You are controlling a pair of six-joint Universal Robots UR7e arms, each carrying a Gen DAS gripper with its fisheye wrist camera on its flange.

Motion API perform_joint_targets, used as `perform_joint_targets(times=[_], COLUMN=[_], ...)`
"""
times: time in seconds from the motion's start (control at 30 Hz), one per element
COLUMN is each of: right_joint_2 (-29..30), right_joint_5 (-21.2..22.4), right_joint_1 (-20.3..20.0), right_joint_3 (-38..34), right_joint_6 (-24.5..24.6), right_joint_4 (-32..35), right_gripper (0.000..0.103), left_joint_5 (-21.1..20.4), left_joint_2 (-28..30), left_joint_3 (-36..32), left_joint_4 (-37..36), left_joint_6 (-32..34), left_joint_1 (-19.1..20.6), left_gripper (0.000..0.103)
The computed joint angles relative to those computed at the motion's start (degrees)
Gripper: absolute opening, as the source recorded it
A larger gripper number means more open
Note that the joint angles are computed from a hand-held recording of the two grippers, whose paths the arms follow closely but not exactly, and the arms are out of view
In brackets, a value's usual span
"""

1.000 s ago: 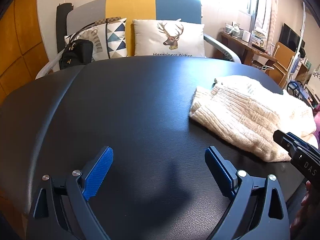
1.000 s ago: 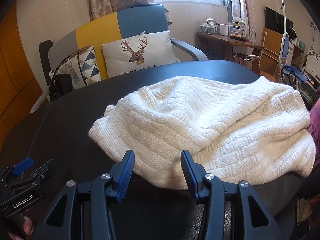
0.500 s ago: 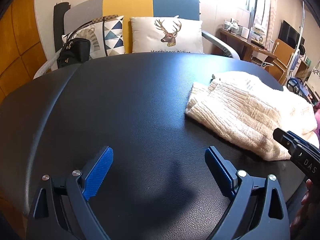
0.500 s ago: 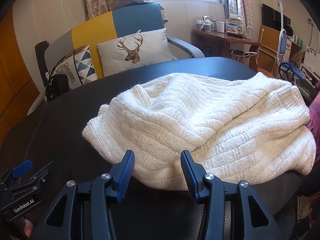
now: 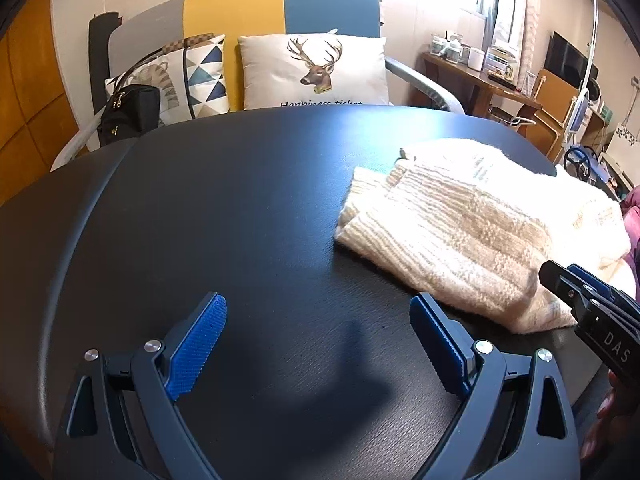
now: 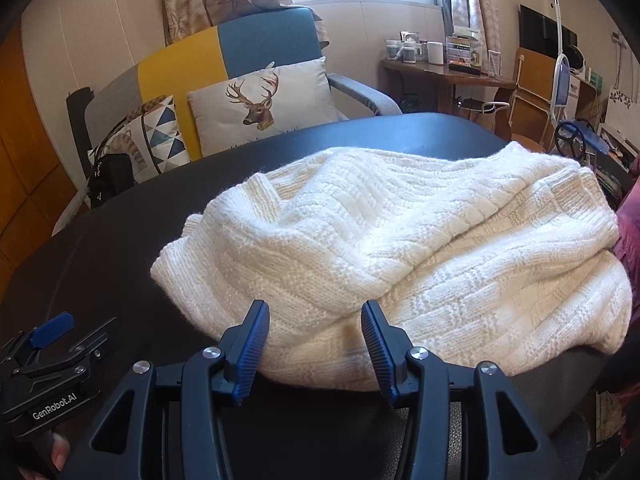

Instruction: Fold clothes

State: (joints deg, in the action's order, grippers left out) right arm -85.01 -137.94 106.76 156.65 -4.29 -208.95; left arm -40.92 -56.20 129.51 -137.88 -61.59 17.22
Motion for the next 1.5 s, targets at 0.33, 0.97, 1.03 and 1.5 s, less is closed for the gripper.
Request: perform_joint_targets(times=[0.33,0.97,1.03,1.5], right_joint_2=[-3.02,-7.39,-8.27,-9.96], right_joint_5=[0.68,4.02,4.14,7.37], right_joint_1=[-2.1,-5.66,-5.84,-15.57], right_joint_3=[0.11,-0.85,-1.31,-4.23], right_joint_6=[-1.24,-6.22,-6.93,-11.77], right_joint_4=[0.04,-0.15,0.13,9.82], right_gripper=[0.049,0.049,0.049,0.049], left_joint_5=[0.13,2.27,2.43,-0.69], left_joint_2=[3.19,8.85,9.36,14.92], left_joint_3=[-2.53,-7.63,-7.98,-11.29], left_joint_4=[-3.88,-6.17,-7.22,-12.41], left_joint_6=[4.35,9.83,10.98,19.07], left_joint_1=[1.13,3.49,3.67,7.81], left_gripper=[0.095,0.095,0.095,0.096])
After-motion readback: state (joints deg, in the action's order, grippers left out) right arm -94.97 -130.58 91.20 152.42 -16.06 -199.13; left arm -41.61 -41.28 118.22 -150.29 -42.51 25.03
